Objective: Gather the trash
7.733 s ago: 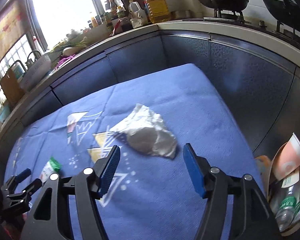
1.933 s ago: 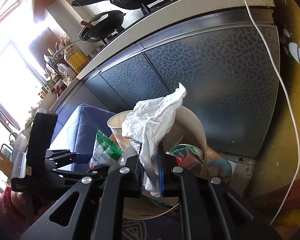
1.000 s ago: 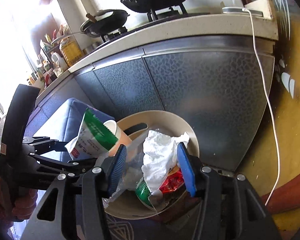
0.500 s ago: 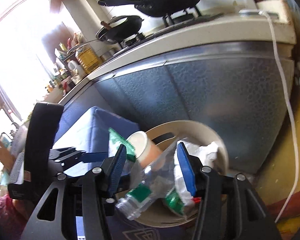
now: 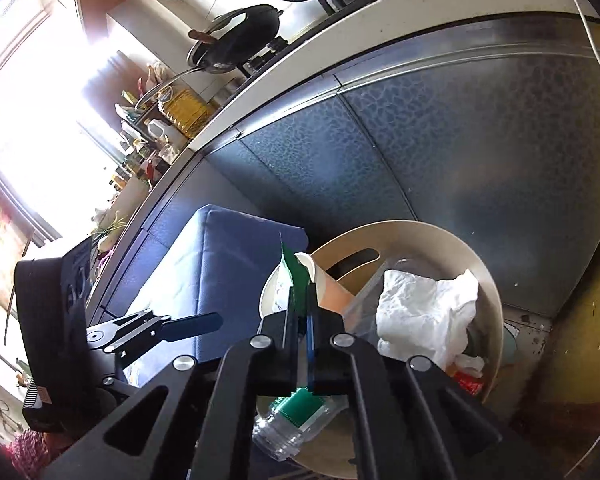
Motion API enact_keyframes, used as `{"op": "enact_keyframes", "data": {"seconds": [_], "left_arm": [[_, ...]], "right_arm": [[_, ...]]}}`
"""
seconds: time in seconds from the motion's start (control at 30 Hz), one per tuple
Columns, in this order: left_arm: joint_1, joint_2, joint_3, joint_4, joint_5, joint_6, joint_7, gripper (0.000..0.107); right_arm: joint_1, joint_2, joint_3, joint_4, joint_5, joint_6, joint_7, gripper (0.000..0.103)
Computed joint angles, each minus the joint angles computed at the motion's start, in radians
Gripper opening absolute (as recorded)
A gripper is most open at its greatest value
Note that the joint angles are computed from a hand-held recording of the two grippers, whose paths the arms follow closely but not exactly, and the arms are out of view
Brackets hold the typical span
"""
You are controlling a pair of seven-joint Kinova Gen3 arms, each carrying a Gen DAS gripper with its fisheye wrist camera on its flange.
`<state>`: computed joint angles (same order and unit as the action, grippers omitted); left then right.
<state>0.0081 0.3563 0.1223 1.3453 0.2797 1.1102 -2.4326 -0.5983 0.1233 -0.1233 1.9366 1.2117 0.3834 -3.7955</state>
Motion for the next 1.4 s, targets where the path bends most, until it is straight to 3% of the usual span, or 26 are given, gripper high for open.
{"op": "enact_keyframes", "data": {"seconds": [0.13, 0.27, 0.4, 0.47, 0.5, 0.53, 0.6, 0.87, 1.0, 1.4], "left_arm": [[-0.009, 0.009, -0.01, -0.015, 0.003, 0.002, 0.029, 0.079], [-0.016, 0.011, -0.008, -0.019, 0.002, -0.001, 0.029, 0.079], [-0.012, 0.021, -0.006, -0.026, -0.002, 0.0, 0.041, 0.079], [-0.007, 0.028, -0.004, -0.032, -0.004, 0.0, 0.047, 0.079], [-0.003, 0.032, -0.004, -0.035, -0.007, 0.0, 0.052, 0.079], [0.001, 0.035, -0.003, -0.036, -0.009, -0.001, 0.057, 0.079], [0.006, 0.039, -0.001, -0.038, -0.013, -0.001, 0.065, 0.079], [-0.019, 0.021, 0.001, -0.012, 0.009, -0.008, 0.042, 0.079], [-0.053, 0.001, -0.002, 0.0, 0.047, 0.005, 0.027, 0.079], [-0.125, -0.241, -0.059, 0.258, 0.206, -0.105, -0.119, 0.08]], "right_arm": [[0.105, 0.046, -0.08, -0.047, -0.163, 0.042, 0.141, 0.003], [0.101, 0.095, -0.1, -0.127, -0.295, 0.188, 0.298, 0.003], [0.063, 0.096, -0.058, -0.125, -0.296, 0.198, 0.273, 0.006], [-0.019, 0.07, 0.035, -0.079, -0.245, 0.155, 0.191, 0.013], [-0.057, 0.062, 0.073, -0.063, -0.21, 0.144, 0.151, 0.024], [-0.081, 0.057, 0.093, -0.049, -0.177, 0.14, 0.11, 0.045], [-0.106, 0.044, 0.096, -0.028, -0.119, 0.169, 0.038, 0.056], [-0.115, 0.009, -0.039, -0.012, -0.032, 0.403, -0.046, 0.056], [-0.135, -0.014, -0.09, 0.017, -0.009, 0.467, -0.131, 0.056], [-0.262, -0.015, -0.19, -0.038, -0.062, 0.649, -0.144, 0.056]]}}
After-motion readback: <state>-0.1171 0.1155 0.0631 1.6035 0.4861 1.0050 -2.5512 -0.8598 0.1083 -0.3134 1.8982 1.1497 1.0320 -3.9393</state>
